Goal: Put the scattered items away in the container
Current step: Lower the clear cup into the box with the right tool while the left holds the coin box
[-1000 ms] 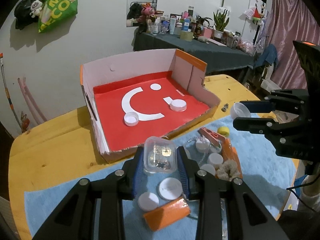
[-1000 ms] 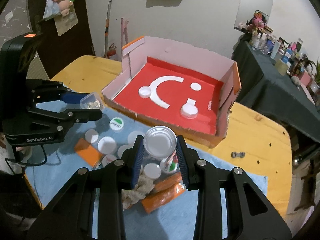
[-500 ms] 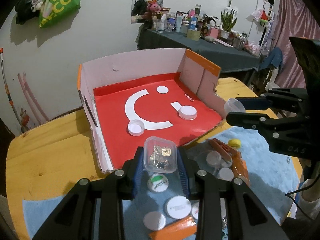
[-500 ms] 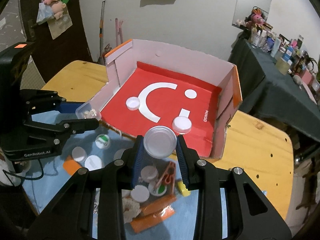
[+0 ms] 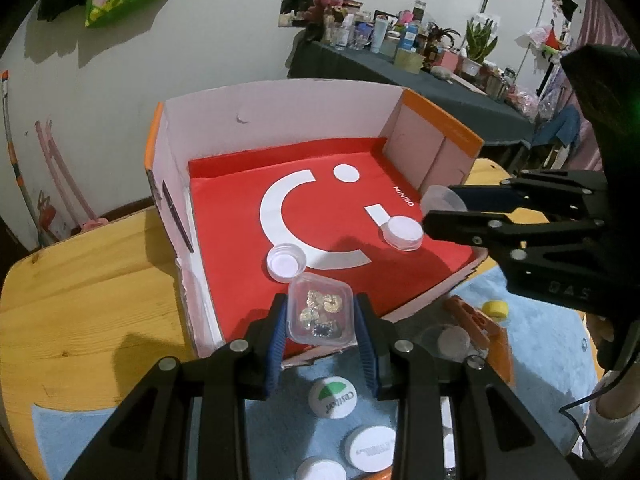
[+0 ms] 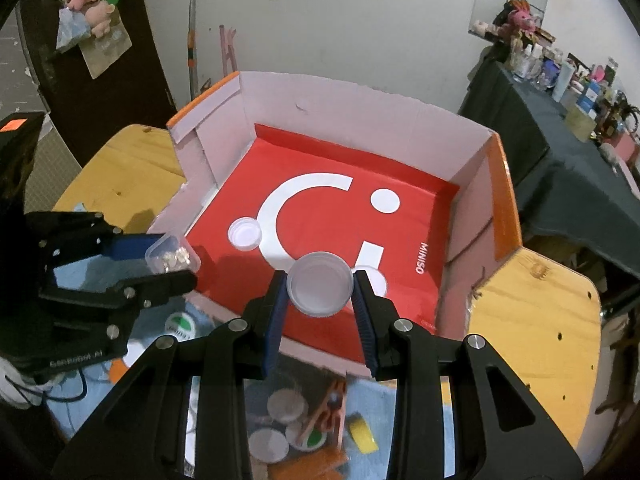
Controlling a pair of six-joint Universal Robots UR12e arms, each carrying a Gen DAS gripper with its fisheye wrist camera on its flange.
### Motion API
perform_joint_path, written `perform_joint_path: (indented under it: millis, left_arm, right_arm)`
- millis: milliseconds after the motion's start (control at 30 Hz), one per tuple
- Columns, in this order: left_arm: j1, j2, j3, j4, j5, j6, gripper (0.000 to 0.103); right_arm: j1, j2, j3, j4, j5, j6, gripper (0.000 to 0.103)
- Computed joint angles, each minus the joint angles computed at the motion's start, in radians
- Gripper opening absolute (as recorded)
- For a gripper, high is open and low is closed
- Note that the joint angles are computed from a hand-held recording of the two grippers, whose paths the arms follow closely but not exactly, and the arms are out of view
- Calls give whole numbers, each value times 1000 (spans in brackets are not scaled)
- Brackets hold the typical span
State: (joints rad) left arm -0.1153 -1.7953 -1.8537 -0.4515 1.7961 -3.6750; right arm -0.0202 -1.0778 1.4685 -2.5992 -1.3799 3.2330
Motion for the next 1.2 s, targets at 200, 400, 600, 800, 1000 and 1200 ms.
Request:
perform_joint_path:
  millis: [200,400,600,800,1000,1200]
  left_arm:
    - [9,-5,5,-13,-6,-14,35]
    - [18,-24,31,-27,-10,-25,35]
    - [26,-53,73,-47,-4,-38,35]
    - [34,-85,115,-84,2,-40,35]
    - [49,-100,129,-108,5,-69,35]
    - [60,-111,138,-127,4,-93,35]
  right_arm:
    - [3,36,-47,43,-1,0,31]
    - [-2,64,-79,73,-3,18,31]
    - [-5,93,-116,111,-46,41,31]
    - [-8,112,-137,142,-77,54,31]
    - [-11,128,-153,165,-97,68,31]
    - [-14,136,-161,176,-99,71,31]
